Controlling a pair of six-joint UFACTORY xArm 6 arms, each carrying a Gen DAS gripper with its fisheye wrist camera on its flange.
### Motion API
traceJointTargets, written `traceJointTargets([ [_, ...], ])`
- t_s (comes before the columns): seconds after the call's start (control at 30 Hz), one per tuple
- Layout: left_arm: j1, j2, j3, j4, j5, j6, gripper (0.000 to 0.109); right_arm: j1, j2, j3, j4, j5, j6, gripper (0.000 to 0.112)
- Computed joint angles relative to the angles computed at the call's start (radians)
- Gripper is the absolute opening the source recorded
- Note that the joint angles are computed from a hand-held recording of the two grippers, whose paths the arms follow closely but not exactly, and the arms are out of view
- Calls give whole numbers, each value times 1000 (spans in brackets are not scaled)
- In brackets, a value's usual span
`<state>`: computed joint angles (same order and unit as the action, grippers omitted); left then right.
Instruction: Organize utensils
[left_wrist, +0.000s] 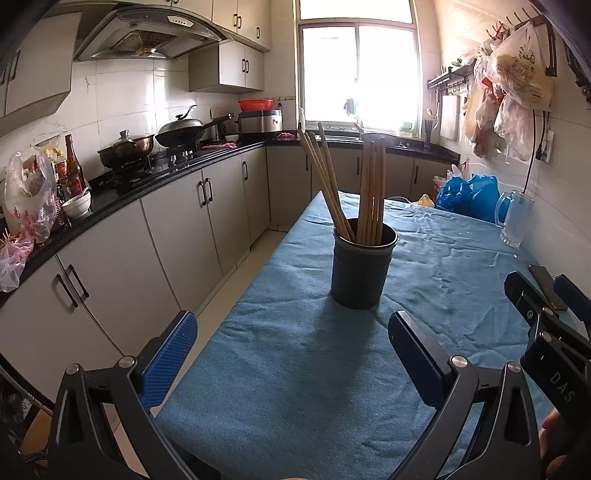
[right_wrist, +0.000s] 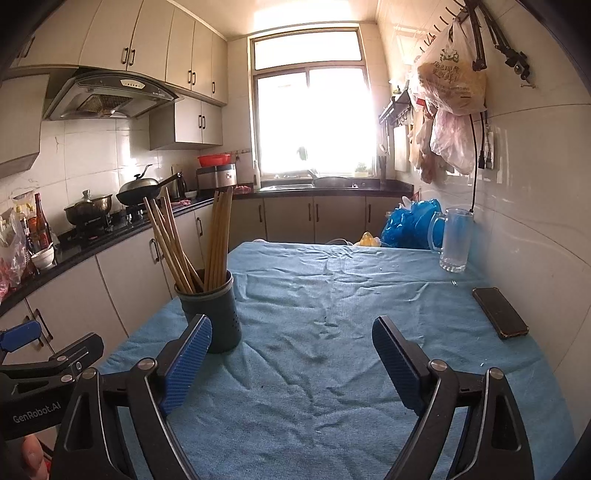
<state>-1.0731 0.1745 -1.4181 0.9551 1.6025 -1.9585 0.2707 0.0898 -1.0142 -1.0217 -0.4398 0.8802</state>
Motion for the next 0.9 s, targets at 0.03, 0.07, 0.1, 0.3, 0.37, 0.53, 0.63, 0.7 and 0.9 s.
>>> traceJointTargets([
  [0.03, -3, 1, -1, 2, 3, 1, 103, -1, -1, 2, 3, -3, -3, 92],
  [0.07, -4, 2, -3, 4, 5, 2, 103, -2, -2, 4, 8, -7, -7, 92],
  [0.1, -6, 4, -6, 5, 8, 2, 103, 0, -5, 12, 25, -9, -22, 92],
  [0.3, -13, 6, -11, 10, 18, -2, 103, -2, -16, 29, 53, -23, -47, 92],
  [0.37, -18, 11, -19, 11, 27, -4, 103, -2, -21, 36, 58, -29, -55, 92],
  [0.53, -22, 13, -23, 11, 31, -6, 103, 1, -31, 51, 77, -37, -81, 92],
  [0.63, -27, 19, -31, 9, 41, -8, 103, 2, -34, 54, 74, -38, -83, 93],
  [0.7, -27, 17, -29, 7, 37, -13, 103, 2, -36, 56, 69, -40, -84, 93],
  [0.9, -25, 1, -9, -5, 20, -35, 103, 1, -33, 51, 42, -38, -63, 93],
])
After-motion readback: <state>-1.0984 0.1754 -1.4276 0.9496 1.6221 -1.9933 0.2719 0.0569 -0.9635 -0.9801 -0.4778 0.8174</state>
